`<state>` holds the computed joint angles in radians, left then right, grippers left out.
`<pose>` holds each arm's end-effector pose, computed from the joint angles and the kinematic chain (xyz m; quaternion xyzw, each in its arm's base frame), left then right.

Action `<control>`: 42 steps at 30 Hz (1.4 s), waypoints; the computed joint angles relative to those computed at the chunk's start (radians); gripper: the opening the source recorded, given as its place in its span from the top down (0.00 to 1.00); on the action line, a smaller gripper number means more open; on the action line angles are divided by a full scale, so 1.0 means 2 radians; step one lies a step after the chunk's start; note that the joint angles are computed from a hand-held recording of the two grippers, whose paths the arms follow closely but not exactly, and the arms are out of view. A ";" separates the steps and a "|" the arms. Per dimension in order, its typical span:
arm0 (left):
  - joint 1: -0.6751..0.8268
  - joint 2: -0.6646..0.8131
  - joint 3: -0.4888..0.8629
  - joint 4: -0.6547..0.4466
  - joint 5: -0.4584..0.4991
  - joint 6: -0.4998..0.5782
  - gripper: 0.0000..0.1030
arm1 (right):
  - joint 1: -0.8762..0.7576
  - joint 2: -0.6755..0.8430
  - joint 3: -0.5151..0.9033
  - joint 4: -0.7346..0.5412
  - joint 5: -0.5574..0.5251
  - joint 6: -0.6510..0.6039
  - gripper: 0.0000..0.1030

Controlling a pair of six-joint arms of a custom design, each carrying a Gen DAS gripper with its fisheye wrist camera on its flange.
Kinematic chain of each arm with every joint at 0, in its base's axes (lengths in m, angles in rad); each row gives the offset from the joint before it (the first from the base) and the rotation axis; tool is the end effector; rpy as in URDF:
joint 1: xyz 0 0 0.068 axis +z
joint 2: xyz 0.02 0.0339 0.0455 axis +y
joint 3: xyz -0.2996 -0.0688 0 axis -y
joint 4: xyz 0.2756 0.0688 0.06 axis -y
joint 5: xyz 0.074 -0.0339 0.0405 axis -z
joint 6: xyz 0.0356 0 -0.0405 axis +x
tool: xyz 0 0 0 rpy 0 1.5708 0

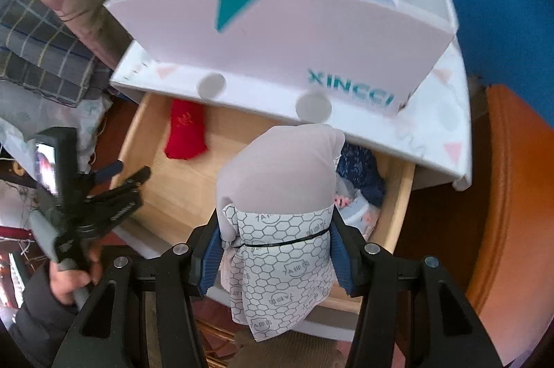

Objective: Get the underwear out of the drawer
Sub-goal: 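Lift the grey hexagon-print underwear with the right tool into the white box, then open the right tool to release the underwear in the box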

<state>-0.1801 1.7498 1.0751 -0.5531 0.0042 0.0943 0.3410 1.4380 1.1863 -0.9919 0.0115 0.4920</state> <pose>0.3570 -0.0652 0.1798 0.1351 0.9760 -0.0094 0.1704 0.2804 0.0991 0.2962 0.0754 0.9838 0.0607 0.1512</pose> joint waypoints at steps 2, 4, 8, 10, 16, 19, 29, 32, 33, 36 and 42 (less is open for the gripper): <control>0.001 -0.001 0.000 0.001 0.002 -0.001 0.46 | 0.002 -0.009 0.015 -0.012 -0.002 0.000 0.51; 0.003 0.000 0.001 0.000 0.005 -0.001 0.46 | 0.004 -0.018 0.033 -0.030 0.005 -0.003 0.51; 0.003 0.002 0.004 -0.002 0.005 0.001 0.46 | 0.000 -0.016 0.091 -0.055 0.016 -0.017 0.51; 0.002 0.002 0.003 -0.001 0.004 0.000 0.46 | -0.007 0.002 0.129 -0.061 0.022 -0.022 0.51; 0.002 0.002 0.003 -0.001 0.002 0.000 0.46 | -0.049 0.082 0.256 -0.091 0.042 -0.053 0.51; 0.000 0.003 0.005 -0.003 -0.001 0.000 0.46 | -0.069 0.133 0.316 -0.098 0.052 -0.062 0.51; 0.004 0.003 0.006 -0.004 0.004 0.004 0.46 | -0.110 0.270 0.401 -0.092 0.032 -0.072 0.51; 0.004 0.003 0.007 -0.004 0.006 0.005 0.46 | -0.109 0.290 0.398 -0.083 0.029 -0.071 0.50; 0.004 0.003 0.007 -0.004 0.005 0.005 0.46 | -0.110 0.297 0.400 -0.082 0.027 -0.070 0.50; 0.003 0.004 0.006 -0.003 0.005 0.005 0.46 | -0.109 0.317 0.409 -0.084 0.019 -0.071 0.46; 0.003 0.008 0.009 -0.005 0.009 0.004 0.46 | -0.100 0.325 0.413 -0.087 0.021 -0.079 0.38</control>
<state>-0.1733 1.7663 1.0928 -0.5624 0.0225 0.1017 0.1405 2.0874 2.0126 -1.1652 0.0538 0.3341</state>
